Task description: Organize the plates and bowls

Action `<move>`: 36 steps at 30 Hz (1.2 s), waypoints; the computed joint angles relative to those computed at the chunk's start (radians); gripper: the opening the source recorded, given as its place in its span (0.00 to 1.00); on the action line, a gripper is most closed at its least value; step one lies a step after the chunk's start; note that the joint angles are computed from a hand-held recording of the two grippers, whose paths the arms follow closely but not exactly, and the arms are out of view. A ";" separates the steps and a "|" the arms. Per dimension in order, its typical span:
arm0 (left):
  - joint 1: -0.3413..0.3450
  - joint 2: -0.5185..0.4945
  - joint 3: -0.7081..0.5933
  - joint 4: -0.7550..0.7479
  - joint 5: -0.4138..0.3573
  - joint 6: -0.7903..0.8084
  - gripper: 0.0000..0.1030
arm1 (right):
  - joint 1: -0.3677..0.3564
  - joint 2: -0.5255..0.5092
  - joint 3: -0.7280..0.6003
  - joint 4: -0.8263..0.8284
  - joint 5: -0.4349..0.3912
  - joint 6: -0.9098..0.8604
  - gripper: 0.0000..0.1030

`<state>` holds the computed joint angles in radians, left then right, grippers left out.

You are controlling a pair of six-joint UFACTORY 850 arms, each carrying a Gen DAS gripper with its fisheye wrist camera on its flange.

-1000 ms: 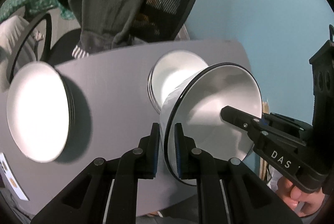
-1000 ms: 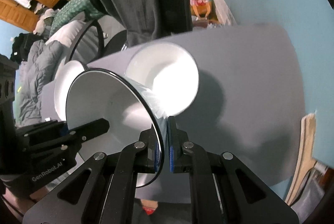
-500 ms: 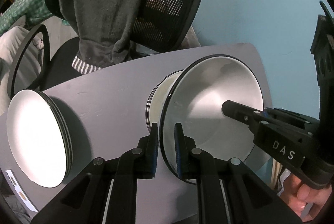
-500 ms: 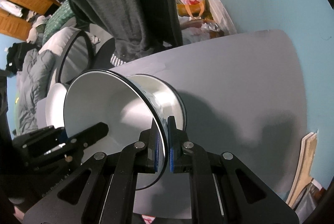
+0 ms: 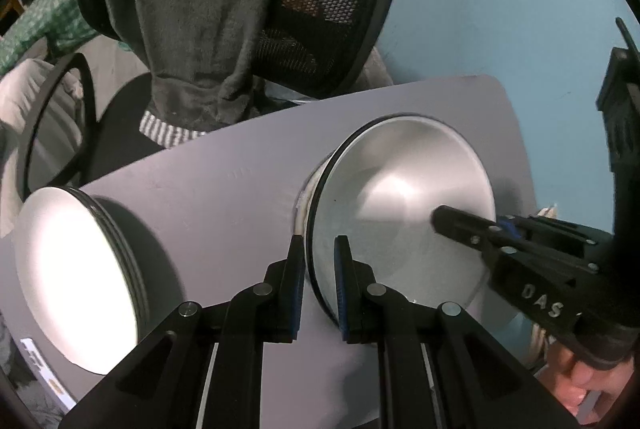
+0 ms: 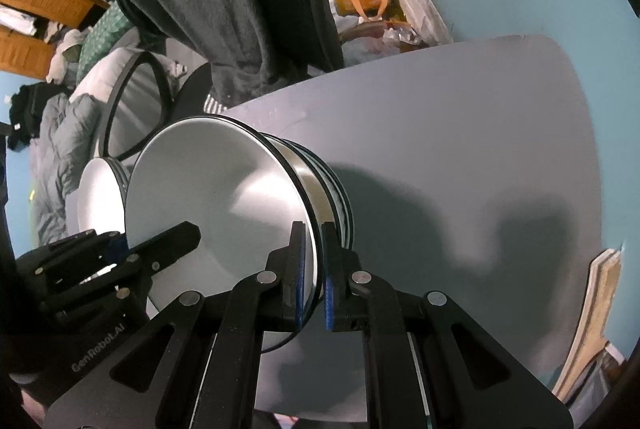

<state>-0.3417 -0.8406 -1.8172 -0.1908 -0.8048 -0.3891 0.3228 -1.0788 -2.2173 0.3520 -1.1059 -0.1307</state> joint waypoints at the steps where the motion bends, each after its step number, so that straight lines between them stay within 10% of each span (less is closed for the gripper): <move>1: 0.001 0.002 0.005 0.002 0.007 0.000 0.12 | -0.001 -0.001 -0.001 0.002 -0.001 0.000 0.09; 14: 0.011 0.052 0.063 -0.062 0.042 0.026 0.12 | 0.011 0.004 -0.038 -0.060 -0.041 0.006 0.30; 24: 0.000 0.173 0.185 -0.029 0.143 -0.006 0.14 | 0.037 0.149 0.133 -0.195 0.131 0.017 0.48; 36: -0.013 0.328 0.337 0.096 0.260 -0.157 0.39 | 0.056 0.301 0.311 -0.207 0.281 0.015 0.58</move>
